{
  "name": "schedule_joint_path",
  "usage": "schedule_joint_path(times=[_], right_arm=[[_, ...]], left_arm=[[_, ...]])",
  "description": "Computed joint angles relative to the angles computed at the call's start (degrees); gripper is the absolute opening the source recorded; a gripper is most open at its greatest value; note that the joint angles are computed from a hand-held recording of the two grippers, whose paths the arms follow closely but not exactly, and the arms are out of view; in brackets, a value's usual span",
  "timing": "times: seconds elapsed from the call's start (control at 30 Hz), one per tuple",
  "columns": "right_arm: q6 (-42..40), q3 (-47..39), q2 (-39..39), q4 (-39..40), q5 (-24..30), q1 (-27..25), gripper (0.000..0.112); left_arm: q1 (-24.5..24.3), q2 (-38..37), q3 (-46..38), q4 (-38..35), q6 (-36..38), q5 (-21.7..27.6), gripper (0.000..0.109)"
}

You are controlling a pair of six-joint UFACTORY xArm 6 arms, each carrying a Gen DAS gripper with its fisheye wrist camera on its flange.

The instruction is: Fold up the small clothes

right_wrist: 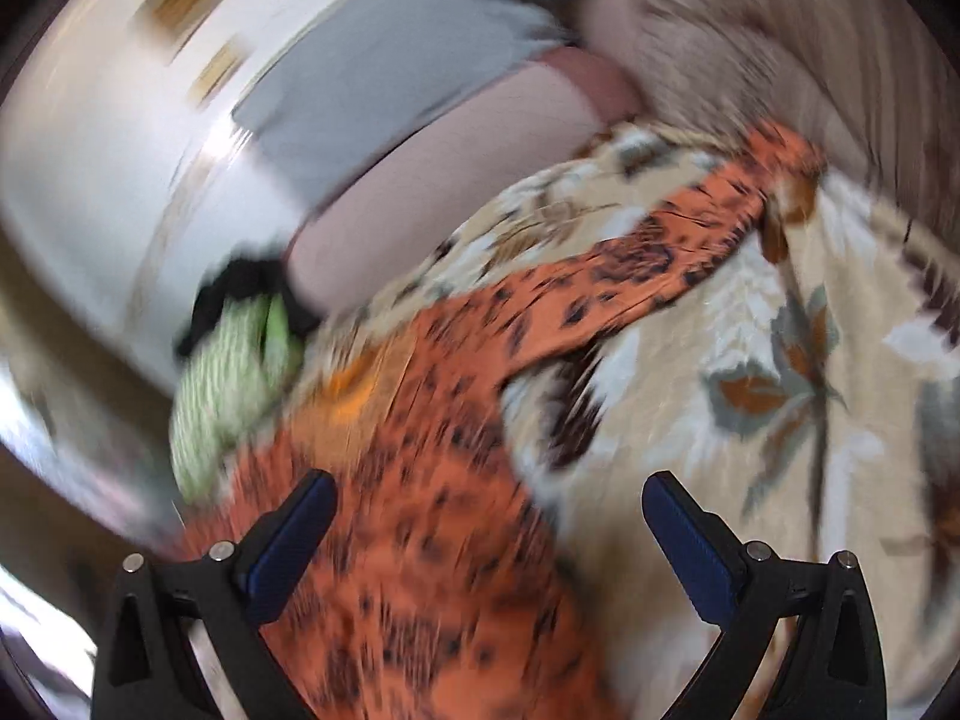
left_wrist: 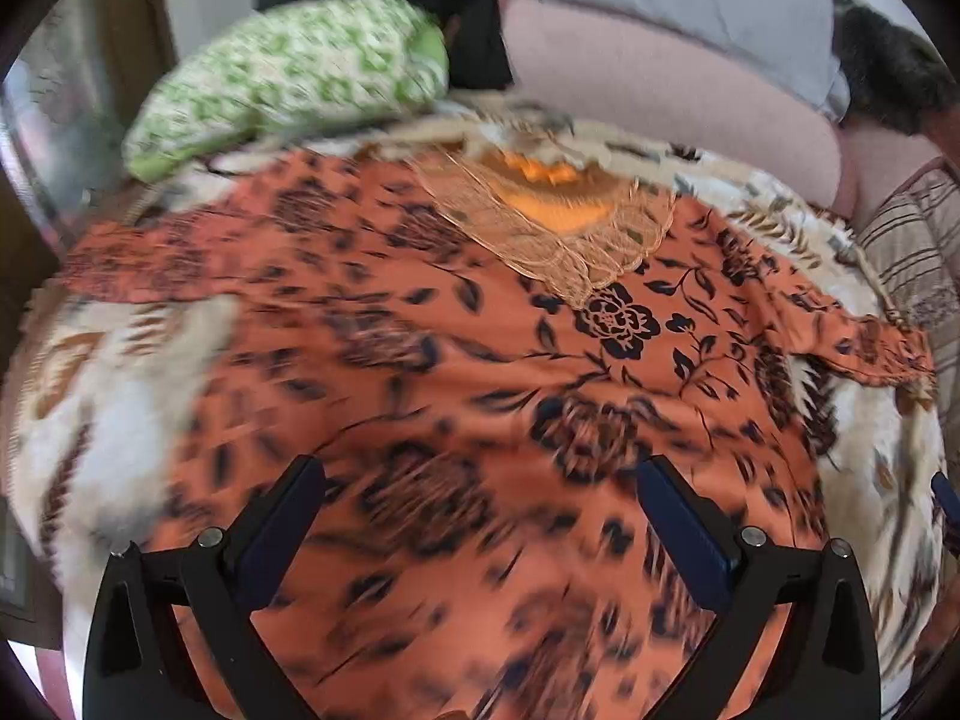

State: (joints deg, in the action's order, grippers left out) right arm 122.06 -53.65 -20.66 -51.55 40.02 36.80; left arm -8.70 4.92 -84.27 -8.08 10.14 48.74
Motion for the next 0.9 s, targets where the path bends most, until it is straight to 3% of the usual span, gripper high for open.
schedule_joint_path(times=[0.13,0.2,0.27,0.37,0.47,0.67,0.83,0.9], right_arm=[[11.5,10.0,-2.6,-4.6,-17.7,-16.2,0.103],[21.2,11.9,-1.3,-12.5,-25.7,-24.5,0.099],[26.9,11.7,0.5,-17.4,-29.3,-30.0,0.086],[32.4,11.0,2.3,-21.2,-29.0,-34.4,0.079],[25.1,10.7,4.2,-12.2,-27.5,-36.3,0.069],[16.2,8.9,6.4,-2.2,-23.6,-37.3,0.056],[19.5,10.4,6.3,-5.3,-23.7,-39.6,0.051],[18.8,9.8,7.5,-5.6,-23.8,-40.2,0.043]], left_arm=[[-2.1,1.6,4.8,-2.0,2.3,-12.0,0.103],[-1.9,3.6,2.8,-5.6,4.1,-9.6,0.103],[-1.7,4.8,1.4,-8.4,5.6,-9.8,0.103],[-1.8,6.4,0.3,-7.3,4.1,-12.1,0.103],[-1.6,9.6,-3.9,-5.4,1.6,-8.1,0.103],[-1.9,14.4,-9.3,3.1,-5.0,-9.3,0.103],[-1.6,16.0,-12.7,4.8,-6.9,-5.5,0.103],[-1.7,16.6,-12.9,7.3,-7.5,-5.1,0.103]])
